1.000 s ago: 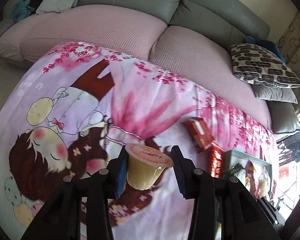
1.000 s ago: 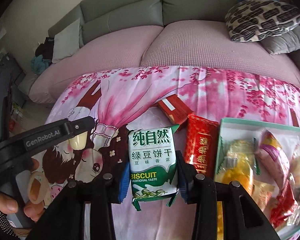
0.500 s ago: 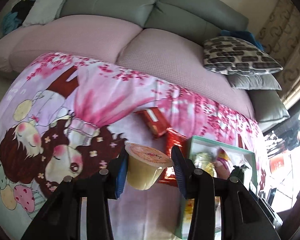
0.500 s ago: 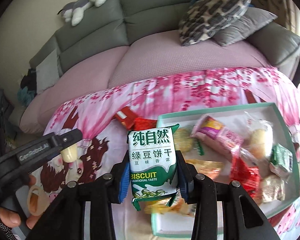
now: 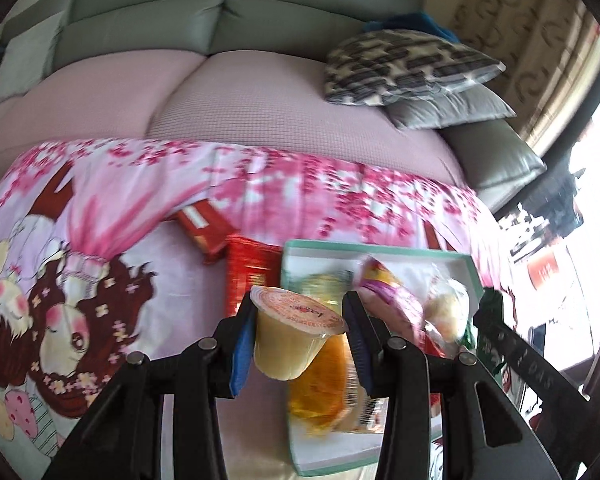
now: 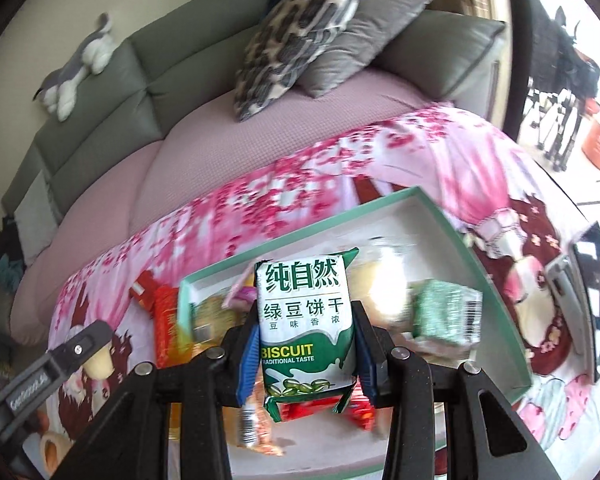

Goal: Organize snacks
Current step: 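Lift the green biscuit box with right tool while left tool lifts pudding cup, then lower both snacks into the tray and open both tools to release them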

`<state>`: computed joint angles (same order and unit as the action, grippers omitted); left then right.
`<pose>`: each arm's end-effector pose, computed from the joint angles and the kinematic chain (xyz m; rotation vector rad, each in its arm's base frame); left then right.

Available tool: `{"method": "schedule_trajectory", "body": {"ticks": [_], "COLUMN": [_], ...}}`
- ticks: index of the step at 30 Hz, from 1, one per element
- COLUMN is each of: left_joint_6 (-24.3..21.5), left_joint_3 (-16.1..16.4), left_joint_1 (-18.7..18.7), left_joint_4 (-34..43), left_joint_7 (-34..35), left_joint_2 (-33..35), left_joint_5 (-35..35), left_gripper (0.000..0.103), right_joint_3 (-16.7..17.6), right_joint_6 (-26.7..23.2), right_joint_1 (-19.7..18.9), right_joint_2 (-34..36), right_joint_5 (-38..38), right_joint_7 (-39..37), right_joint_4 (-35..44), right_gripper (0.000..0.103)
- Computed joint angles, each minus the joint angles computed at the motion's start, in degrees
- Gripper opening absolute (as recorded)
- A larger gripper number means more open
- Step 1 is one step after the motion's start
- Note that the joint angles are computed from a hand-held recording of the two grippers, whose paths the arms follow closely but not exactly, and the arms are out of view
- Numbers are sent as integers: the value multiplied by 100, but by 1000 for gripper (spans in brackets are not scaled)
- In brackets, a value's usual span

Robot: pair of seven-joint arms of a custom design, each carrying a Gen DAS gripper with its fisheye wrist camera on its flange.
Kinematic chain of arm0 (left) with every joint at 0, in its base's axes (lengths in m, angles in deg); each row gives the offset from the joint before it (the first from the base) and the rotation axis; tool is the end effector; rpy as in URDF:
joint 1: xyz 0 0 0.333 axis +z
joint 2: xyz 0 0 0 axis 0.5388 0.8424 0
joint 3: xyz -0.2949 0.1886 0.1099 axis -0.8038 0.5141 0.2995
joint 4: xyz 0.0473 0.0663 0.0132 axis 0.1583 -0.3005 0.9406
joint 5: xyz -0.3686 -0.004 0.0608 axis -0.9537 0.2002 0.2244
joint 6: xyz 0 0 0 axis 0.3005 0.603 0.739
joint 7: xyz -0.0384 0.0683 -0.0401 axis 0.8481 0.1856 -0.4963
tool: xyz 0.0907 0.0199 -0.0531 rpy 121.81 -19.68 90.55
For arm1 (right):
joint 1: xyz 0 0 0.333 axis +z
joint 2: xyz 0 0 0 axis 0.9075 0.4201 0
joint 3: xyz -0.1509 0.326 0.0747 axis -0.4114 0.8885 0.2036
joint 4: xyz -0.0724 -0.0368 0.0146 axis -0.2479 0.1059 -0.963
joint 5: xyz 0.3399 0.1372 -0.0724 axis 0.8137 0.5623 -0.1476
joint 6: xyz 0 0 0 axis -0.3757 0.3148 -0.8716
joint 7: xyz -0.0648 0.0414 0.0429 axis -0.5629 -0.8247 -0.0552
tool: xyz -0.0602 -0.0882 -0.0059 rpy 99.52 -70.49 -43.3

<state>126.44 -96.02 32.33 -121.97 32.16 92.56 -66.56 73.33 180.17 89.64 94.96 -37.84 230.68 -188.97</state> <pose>0.6687 -0.1580 0.4945 -1.9832 2.0462 -0.8782 0.6238 0.2287 0.4848 -1.4152 2.1522 -0.4551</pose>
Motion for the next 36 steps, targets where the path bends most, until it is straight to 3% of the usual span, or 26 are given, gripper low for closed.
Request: {"method": "schedule_trajectory", "body": {"ticks": [5,13,23,36], "left_joint_6": [-5,-98,-121,-108], "left_joint_3": [-123,-136,-40,3], "left_joint_1": [-175,-404,-677,-773], "left_joint_4": [78,315,470,601], "left_joint_7": [195,188,-16,-177], "left_joint_2": [84,280,487,666], "left_joint_5": [127,332,853,1224], "left_gripper": [44,44,44,44], "right_joint_3": [-146,-2,164,185], "right_joint_6": [-30,14,115,58], "right_joint_1": [-90,-388,-582,-519], "right_joint_2": [-241,-397,-268,-111], "right_joint_5": [-210,-257,399,1054], "right_joint_7": [410,566,-95,-787], "right_joint_4": [-307,-545,-583,-488], "right_gripper": [43,43,43,43]}}
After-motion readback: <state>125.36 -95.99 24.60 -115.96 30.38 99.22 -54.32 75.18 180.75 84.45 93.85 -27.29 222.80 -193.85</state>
